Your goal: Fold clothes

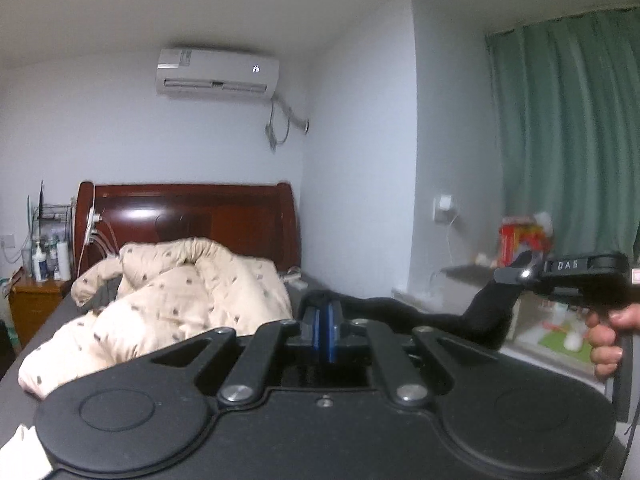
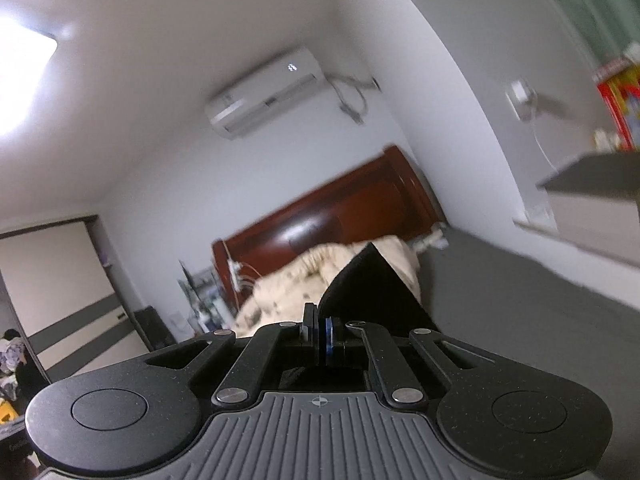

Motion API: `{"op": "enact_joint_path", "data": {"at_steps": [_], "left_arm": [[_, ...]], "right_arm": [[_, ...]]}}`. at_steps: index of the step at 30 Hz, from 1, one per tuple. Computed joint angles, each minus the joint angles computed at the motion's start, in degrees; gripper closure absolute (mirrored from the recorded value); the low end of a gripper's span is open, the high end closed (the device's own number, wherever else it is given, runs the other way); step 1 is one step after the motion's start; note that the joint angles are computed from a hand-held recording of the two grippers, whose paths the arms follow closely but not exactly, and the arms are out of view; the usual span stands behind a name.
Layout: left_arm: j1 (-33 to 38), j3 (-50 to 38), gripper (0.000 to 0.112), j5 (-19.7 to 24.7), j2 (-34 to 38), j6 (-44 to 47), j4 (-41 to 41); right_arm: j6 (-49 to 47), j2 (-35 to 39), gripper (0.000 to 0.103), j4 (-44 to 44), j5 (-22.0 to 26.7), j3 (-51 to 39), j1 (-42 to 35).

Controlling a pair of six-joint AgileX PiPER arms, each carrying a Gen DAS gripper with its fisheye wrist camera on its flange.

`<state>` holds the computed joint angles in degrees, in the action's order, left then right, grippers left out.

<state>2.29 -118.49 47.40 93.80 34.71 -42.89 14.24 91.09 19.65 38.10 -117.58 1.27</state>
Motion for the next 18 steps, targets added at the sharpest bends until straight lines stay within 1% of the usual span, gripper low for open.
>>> {"op": "enact_joint_path", "data": {"at_steps": [2,4,6,8,9,10,12,13,15,16,18], "left_arm": [[1.0,1.9,0.108,0.4,-1.5,2.5,-2.7],[1.2,4.7,0.107,-0.1,-3.3,5.3,-3.5],[1.3,9.4,0.107,-0.3,-5.8,8.5,-4.0],[2.2,15.3,0.107,0.5,-8.4,11.9,-6.2],[2.8,19.8,0.107,0.4,-10.4,14.8,-8.4],[3.6,25.5,0.107,-0.6,-13.0,18.5,-11.5],[5.5,37.0,0.107,-0.1,-18.9,25.2,-16.8],[6.7,42.7,0.107,1.2,-22.2,27.8,-18.4],[9.0,54.2,0.107,3.8,-29.0,32.9,-20.5],[10.1,59.9,0.107,5.8,-32.8,34.0,-19.7],[10.9,71.4,0.107,6.6,-40.0,36.3,-19.3]], "right_arm": [[-2.3,-1.6,0.100,1.9,-1.5,2.2,-0.1],[-4.6,-3.5,0.100,3.8,-1.9,4.8,-0.6],[-6.5,-5.7,0.100,5.3,-1.8,8.1,-1.1],[-8.5,-9.0,0.100,7.3,-1.8,14.3,-1.8],[-10.2,-11.1,0.100,9.2,-2.2,18.1,-2.5],[-13.2,-13.8,0.100,12.3,-2.8,22.8,-3.6],[-20.2,-19.6,0.100,19.5,-3.6,32.6,-5.8],[-24.0,-22.8,0.100,23.2,-3.1,37.8,-7.2],[-30.9,-29.0,0.100,29.8,-0.4,47.1,-11.1],[-33.7,-32.3,0.100,32.6,1.8,52.0,-13.7],[-37.9,-37.6,0.100,36.4,7.6,60.1,-20.3]]}}
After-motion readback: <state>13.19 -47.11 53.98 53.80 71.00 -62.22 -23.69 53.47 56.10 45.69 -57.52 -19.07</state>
